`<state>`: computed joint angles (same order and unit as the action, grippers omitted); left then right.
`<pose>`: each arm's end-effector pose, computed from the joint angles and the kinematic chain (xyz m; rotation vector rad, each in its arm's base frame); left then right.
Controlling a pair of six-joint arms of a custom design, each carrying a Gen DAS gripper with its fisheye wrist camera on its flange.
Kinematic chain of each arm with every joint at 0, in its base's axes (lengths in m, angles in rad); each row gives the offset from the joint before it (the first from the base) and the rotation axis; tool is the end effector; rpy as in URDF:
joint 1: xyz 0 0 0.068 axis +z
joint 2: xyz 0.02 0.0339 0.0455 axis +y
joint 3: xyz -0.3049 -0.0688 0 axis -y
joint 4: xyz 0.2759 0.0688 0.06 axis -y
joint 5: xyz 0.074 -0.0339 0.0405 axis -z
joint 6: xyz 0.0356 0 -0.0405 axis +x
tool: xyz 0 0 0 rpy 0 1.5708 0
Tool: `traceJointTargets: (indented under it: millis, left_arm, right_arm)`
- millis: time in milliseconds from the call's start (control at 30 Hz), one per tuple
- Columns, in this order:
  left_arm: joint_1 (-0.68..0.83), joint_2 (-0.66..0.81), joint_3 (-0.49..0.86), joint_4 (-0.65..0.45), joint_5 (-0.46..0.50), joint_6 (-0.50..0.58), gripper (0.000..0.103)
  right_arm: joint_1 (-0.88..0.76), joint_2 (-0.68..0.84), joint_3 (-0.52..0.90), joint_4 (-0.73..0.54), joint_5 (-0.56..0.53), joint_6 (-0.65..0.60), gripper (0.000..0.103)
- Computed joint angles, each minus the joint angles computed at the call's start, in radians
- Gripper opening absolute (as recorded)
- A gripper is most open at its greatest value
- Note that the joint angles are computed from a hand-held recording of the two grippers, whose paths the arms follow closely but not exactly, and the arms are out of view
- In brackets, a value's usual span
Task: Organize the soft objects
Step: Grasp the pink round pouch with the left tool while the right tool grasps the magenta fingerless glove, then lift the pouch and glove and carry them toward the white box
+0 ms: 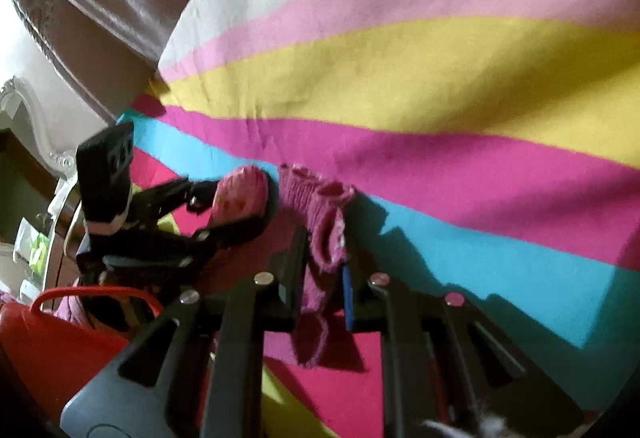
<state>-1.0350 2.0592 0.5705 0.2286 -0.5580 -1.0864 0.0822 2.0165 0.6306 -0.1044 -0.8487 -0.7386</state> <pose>0.1578 -0.2289 0.0135 -0.1770 2.5048 0.0080 0.2659 0.0487 0.0312 -1.0770 2.3570 1.0745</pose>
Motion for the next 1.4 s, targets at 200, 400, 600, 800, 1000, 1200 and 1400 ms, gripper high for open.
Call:
traceJointTargets:
  millis: [200, 400, 600, 800, 1000, 1200, 1400]
  left_arm:
    - [-0.078, -0.068, -0.187, 0.259, -0.054, -0.131, 0.069]
    - [-0.139, -0.230, -0.285, 0.208, -0.196, -0.259, 0.070]
    - [-0.292, -0.406, -0.216, -0.261, -0.314, -0.507, 0.070]
    - [-0.357, -0.450, -0.140, -0.496, -0.326, -0.616, 0.070]
    - [-0.555, -0.380, 0.075, -0.868, -0.291, -0.852, 0.070]
    - [-0.766, -0.279, 0.237, -1.143, -0.239, -1.113, 0.070]
    - [-0.917, -0.149, 0.429, -1.337, -0.179, -1.260, 0.070]
  right_arm:
    - [0.036, -0.026, -0.008, -0.055, 0.051, -0.059, 0.062]
    - [0.083, -0.020, 0.007, -0.017, 0.070, -0.040, 0.038]
    - [-0.011, -0.136, -0.103, 0.170, 0.052, 0.088, 0.009]
    - [-0.495, -0.352, -0.130, -0.143, -0.131, -0.101, 0.009]
    - [-1.000, -0.368, -0.025, -0.779, -0.115, -0.742, 0.009]
    - [-1.417, -0.216, 0.099, -1.203, 0.083, -1.262, 0.009]
    - [-1.753, -0.212, 0.044, -1.337, 0.291, -1.547, 0.009]
